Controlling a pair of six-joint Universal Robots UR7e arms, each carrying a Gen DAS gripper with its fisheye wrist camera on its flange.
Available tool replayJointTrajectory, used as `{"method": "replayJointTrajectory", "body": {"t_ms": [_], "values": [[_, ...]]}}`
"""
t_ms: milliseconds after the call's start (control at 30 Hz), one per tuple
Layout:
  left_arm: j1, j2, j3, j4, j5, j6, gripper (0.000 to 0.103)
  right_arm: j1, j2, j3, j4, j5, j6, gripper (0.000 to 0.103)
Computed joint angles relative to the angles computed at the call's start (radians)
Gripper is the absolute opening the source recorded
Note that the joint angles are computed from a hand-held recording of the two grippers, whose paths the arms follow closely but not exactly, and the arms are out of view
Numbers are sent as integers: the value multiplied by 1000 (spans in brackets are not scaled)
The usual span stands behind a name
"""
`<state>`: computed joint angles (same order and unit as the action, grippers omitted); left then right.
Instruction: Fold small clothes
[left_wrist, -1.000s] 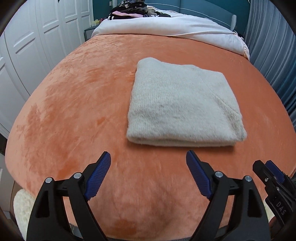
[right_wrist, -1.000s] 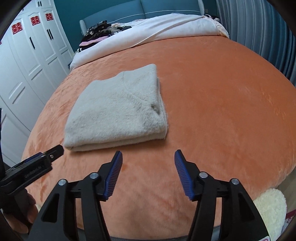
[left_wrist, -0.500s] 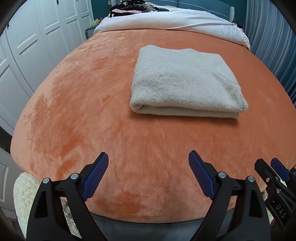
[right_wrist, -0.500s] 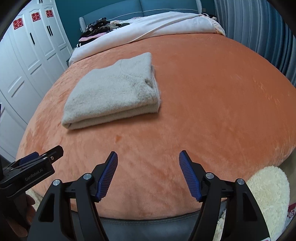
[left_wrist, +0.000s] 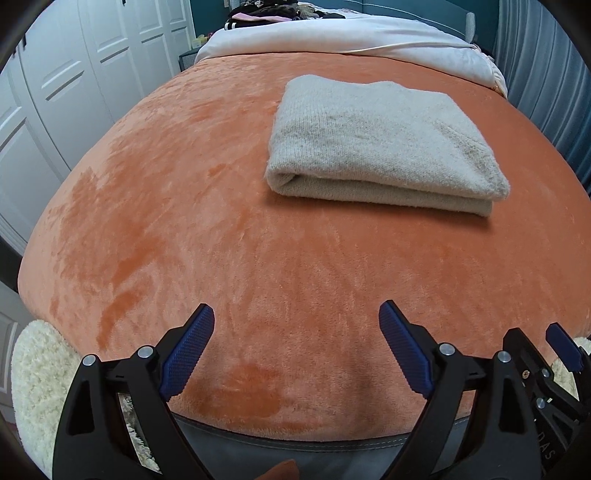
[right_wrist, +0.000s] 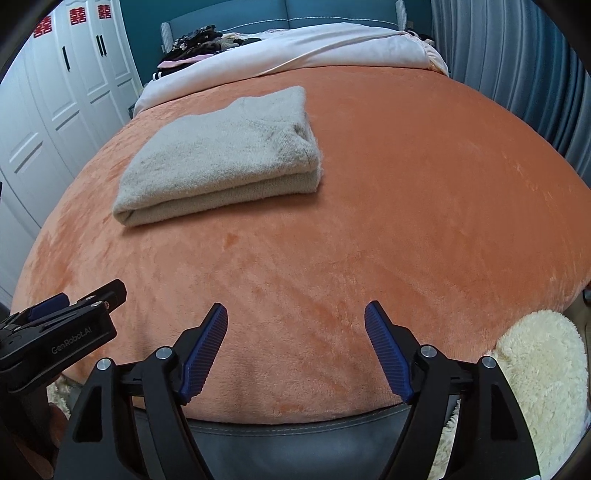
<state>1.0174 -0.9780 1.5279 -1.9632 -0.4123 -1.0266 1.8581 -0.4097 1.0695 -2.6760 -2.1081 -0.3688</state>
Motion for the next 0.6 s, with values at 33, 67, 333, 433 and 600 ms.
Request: {"method": "replayJointTrajectory", "body": {"t_ms": [33, 67, 333, 433, 600], "values": [[0, -2, 5, -9, 3, 1, 88, -1, -2, 0, 0, -2, 2, 74], [-1, -2, 10, -14, 9, -3, 88, -2, -2, 1, -4, -4, 4, 74], [-3, 5, 19, -29, 27, 5, 90, -4, -3, 3, -15, -7, -14, 76], [-3, 5, 24, -41, 24, 12, 90, -3, -4, 4, -16, -6, -17, 76], [-5, 8, 29, -62, 30, 33, 90, -3, -5, 4, -16, -3, -20, 76]]}}
